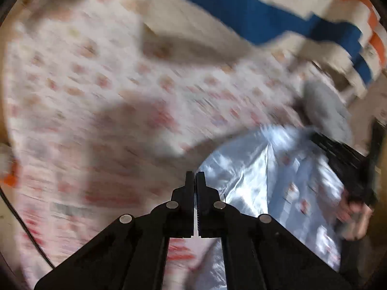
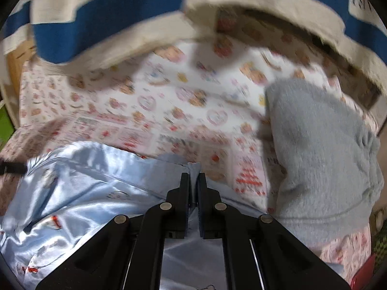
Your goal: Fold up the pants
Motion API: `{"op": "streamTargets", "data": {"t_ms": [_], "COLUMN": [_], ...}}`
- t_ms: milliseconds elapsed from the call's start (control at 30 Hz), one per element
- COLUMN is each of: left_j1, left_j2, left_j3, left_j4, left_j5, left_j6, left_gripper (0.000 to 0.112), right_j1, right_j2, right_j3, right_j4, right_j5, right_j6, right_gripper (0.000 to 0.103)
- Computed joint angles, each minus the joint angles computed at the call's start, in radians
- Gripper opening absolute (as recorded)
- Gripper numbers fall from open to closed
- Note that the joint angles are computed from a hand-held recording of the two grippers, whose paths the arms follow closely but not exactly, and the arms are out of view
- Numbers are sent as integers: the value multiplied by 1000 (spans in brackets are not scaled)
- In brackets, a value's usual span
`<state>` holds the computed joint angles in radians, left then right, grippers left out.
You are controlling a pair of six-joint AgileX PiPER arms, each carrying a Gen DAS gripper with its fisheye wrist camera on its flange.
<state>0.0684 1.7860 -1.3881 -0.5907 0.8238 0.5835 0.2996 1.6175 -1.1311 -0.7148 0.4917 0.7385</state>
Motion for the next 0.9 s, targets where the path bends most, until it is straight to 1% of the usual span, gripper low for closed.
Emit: {"op": "streamTargets", "data": {"t_ms": [67, 133, 200, 233, 267, 300, 333, 367, 400, 433, 500, 533, 633, 700, 767, 833, 900], "left_j1": [-3, -5, -13, -19, -15, 2, 23, 52, 72, 84, 90, 100, 122, 114, 103, 100, 98], "left_j2": [-27, -44, -53, -52, -42, -30, -9, 11, 26, 38, 51, 60, 66, 67, 81, 108, 131], "left_j3": [25, 54, 80, 86, 78, 66, 41, 14, -4, -17, -26, -38, -53, -56, -69, -98, -119], "left_j4": [63, 127, 249, 334, 394, 414, 410, 375, 359, 370, 454, 479, 477, 593, 709, 758, 774], "left_j5": [-94, -198, -308, -353, -376, -378, -359, -333, -318, -319, -334, -329, -313, -318, -305, -272, -256], "left_j6": [-50, -96, -179, -253, -315, -340, -351, -329, -323, -339, -428, -460, -483, -593, -693, -739, -742], "left_gripper": [1, 1, 1, 1, 1, 1, 1, 1, 1, 1, 1, 1, 1, 1, 1, 1, 1], "right_j1": [27, 64, 95, 101, 115, 124, 142, 156, 176, 182, 189, 190, 212, 222, 216, 215, 218], "right_j2": [-2, 22, 70, 87, 121, 145, 179, 201, 246, 273, 350, 383, 491, 556, 593, 634, 671], "right_j3": [-1, -37, -112, -139, -193, -227, -273, -302, -362, -398, -503, -547, -699, -792, -842, -893, -937], "right_j4": [-41, -74, -47, -31, -4, 8, -1, -18, -31, -23, 43, 73, 102, 133, 195, 240, 250], "right_j5": [-17, 4, 37, 47, 67, 75, 92, 108, 137, 150, 176, 185, 251, 288, 296, 312, 335], "right_j6": [41, 75, 48, 32, 4, -11, -12, -3, -2, -11, -62, -83, -133, -159, -189, -208, -208], "right_gripper": [4, 4, 4, 4, 4, 4, 4, 4, 4, 4, 4, 4, 4, 4, 4, 4, 4]}}
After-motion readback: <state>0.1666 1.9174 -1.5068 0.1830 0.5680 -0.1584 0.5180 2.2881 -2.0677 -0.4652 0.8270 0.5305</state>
